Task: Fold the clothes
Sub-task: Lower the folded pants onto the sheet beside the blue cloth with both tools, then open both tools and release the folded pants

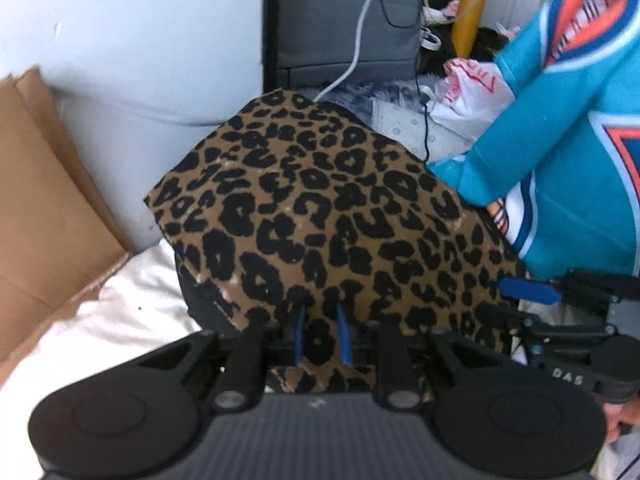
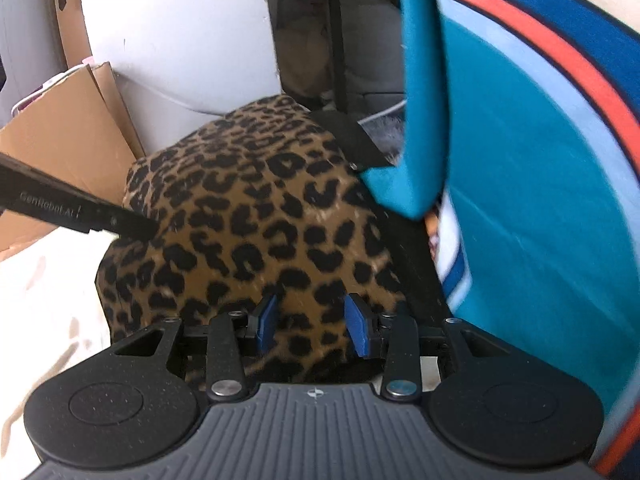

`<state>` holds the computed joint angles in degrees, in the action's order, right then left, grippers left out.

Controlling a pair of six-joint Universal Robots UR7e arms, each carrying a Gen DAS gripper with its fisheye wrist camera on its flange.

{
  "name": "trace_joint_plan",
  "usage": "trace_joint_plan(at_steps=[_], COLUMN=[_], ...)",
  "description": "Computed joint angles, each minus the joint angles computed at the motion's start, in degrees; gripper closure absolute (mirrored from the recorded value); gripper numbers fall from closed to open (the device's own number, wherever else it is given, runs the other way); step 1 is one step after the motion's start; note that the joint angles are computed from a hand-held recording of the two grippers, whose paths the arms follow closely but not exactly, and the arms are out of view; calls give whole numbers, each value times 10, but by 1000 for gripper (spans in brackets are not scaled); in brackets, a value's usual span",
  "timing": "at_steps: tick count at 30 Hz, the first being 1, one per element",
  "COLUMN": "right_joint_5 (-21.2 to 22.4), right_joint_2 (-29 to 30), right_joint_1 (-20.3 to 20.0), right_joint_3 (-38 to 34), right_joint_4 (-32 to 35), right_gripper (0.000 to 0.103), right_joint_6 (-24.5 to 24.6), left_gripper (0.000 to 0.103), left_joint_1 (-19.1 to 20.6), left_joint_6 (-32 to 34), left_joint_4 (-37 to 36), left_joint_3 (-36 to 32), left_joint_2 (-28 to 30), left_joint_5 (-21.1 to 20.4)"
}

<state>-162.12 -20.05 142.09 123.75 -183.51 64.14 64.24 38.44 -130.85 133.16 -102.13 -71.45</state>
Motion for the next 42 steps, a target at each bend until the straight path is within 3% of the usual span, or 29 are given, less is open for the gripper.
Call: trace_joint_plan(at_steps=[7, 10, 18, 22, 29, 39, 41, 42], right_joint_5=[12, 12, 33, 70, 114, 146, 150, 150], right_joint_2=[-41, -47, -20, -1, 8, -9, -16, -20], right_joint_1=[28, 44, 70, 65, 67, 81, 85, 88], right_joint_3=[8, 10, -10, -23, -35, -46, -51, -53], right_joint_4=[173, 184, 104, 82, 104, 204, 231, 243], right_gripper=[60, 60, 60, 78, 78, 79, 79, 78], right_joint_6=[152, 185, 137, 116, 112, 162, 176, 186], left_gripper=[81, 83, 84, 84, 85, 86, 84, 77], left_joint_1=[7, 18, 28, 35, 56, 84, 85, 84], left_joint_6=[15, 24, -74, -115, -146, -165, -180, -189], left_joint_4=[18, 34, 79, 110, 180, 244, 251, 256], left_joint_3=[0, -2, 4, 28, 63, 76, 70, 65], left_joint_2=[-24, -43, -112, -146, -203, -249, -251, -252], left_joint_5=[25, 16, -48, -70, -77, -62, -64, -64])
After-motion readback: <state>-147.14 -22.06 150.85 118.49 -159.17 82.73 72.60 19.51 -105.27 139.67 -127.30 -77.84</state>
